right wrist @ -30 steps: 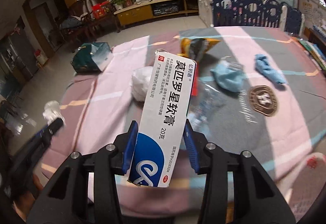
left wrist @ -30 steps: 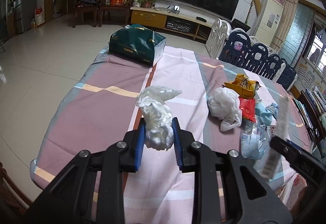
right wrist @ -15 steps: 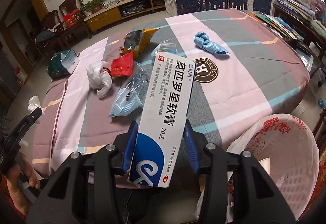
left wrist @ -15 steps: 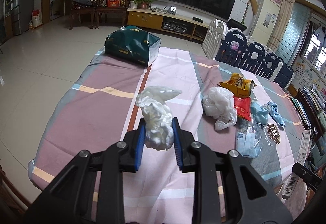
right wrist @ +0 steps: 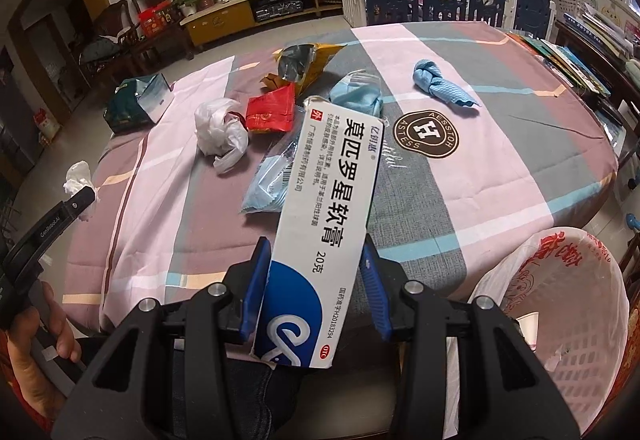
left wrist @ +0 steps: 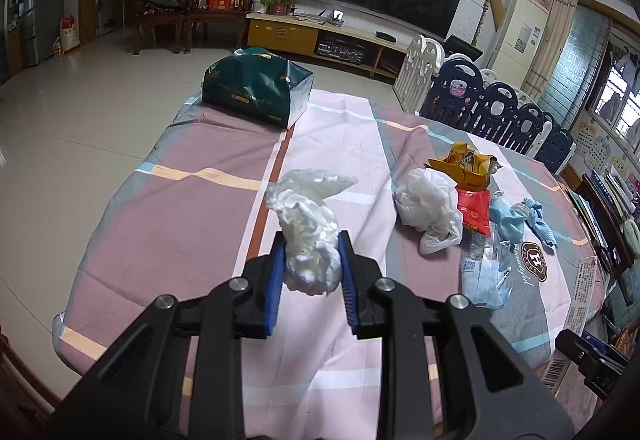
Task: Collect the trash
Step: 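Hold the white tissue in the left gripper and the ointment box in the right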
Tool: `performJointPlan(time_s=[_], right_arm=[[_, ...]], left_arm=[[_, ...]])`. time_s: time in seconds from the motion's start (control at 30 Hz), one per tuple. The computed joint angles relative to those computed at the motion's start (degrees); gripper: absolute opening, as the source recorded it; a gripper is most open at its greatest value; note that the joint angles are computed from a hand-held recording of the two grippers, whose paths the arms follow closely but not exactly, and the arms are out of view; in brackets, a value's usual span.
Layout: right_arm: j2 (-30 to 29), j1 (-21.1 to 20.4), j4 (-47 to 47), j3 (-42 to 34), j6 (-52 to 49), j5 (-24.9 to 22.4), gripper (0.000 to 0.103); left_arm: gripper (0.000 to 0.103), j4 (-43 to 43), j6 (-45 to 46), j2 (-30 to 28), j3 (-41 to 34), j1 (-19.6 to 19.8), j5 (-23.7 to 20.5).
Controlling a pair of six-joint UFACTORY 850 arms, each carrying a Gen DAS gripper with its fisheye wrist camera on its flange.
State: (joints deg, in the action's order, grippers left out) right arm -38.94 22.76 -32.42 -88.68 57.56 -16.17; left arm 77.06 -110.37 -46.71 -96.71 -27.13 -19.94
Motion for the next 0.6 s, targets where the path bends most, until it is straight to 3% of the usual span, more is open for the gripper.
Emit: performJointPlan(time_s=[0.6], right_arm=[[-0.5,0.2,2.6,-0.7,-2.8,-0.2,0.045]], left_arm=[[0.026,0.2,-0.2,0.0,0.0,0.0,0.2]])
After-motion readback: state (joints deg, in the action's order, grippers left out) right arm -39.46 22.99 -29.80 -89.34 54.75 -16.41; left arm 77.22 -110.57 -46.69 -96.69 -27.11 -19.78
